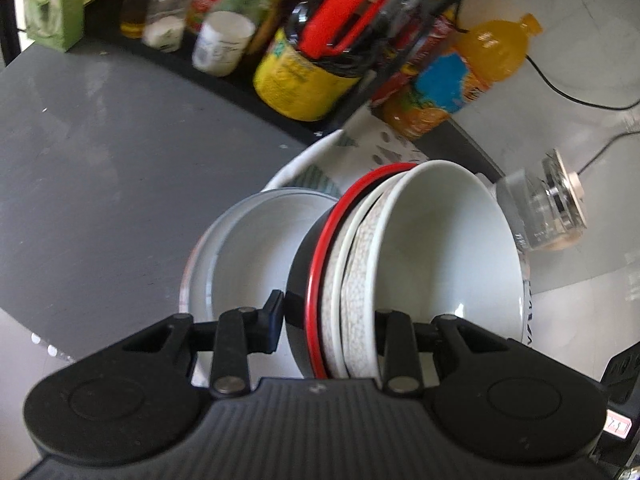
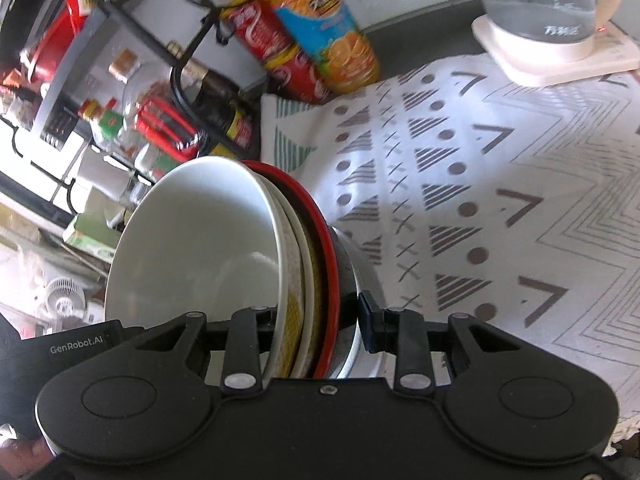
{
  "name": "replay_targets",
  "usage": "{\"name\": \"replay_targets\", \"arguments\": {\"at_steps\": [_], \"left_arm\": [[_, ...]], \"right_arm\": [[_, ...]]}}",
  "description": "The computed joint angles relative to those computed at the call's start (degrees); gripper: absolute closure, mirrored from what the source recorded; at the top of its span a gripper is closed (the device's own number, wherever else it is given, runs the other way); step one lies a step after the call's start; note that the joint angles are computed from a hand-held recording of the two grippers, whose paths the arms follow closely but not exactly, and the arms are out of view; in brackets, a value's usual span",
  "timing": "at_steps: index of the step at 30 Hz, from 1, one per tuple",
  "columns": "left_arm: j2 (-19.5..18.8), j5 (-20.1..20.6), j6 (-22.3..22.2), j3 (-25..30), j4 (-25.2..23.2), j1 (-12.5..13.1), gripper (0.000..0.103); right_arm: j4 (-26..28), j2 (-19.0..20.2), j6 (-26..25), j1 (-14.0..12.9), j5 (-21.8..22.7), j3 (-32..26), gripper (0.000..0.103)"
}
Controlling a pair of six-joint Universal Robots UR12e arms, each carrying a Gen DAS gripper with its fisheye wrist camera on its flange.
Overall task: Organize plates and bowls
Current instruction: 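Lift the red bowl stack with both grippers and lower it onto the plates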
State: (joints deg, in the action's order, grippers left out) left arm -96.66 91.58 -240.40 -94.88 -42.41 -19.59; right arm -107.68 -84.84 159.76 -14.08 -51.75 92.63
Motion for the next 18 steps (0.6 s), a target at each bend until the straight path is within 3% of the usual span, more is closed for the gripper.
{"name": "replay_targets", "arguments": {"at_steps": [18], "left_arm": [[0.9, -3.3, -1.4, -2.3, -1.8, 2.7, 0.073]], "right_arm": [[3.8, 1.5, -1.2, 3.3, -3.7, -1.3, 0.072]]}}
